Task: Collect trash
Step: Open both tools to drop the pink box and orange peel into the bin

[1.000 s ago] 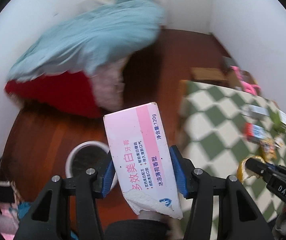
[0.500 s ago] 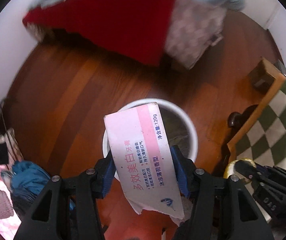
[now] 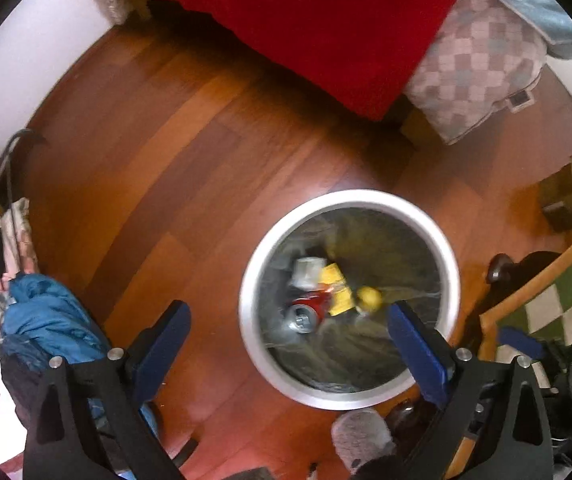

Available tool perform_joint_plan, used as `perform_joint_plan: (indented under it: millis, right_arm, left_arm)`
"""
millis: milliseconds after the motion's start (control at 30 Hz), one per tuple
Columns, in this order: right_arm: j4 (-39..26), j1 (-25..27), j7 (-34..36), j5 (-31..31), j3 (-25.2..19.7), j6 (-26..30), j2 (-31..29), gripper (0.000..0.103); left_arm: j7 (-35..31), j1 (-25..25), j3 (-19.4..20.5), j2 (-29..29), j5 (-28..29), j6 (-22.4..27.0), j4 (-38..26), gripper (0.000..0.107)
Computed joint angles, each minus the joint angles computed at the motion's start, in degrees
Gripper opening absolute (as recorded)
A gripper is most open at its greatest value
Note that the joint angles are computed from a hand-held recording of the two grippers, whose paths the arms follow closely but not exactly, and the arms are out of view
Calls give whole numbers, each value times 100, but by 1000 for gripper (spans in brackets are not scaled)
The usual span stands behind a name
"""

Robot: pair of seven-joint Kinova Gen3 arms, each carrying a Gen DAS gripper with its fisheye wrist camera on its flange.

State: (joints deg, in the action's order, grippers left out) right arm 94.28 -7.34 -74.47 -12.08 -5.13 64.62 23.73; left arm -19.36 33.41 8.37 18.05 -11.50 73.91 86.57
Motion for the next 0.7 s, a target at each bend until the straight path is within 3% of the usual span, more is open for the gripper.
perform_joint_plan:
  millis: [300, 700]
  right_arm:
    - [483, -510, -571, 972, 128, -281, -357, 100]
    - [622, -177, -375, 792, 160, 48, -1347, 100]
  left_arm:
    - [587, 568, 68, 139, -396, 679, -138, 100]
    - [1236, 1177, 278, -132, -744, 1545, -631, 100]
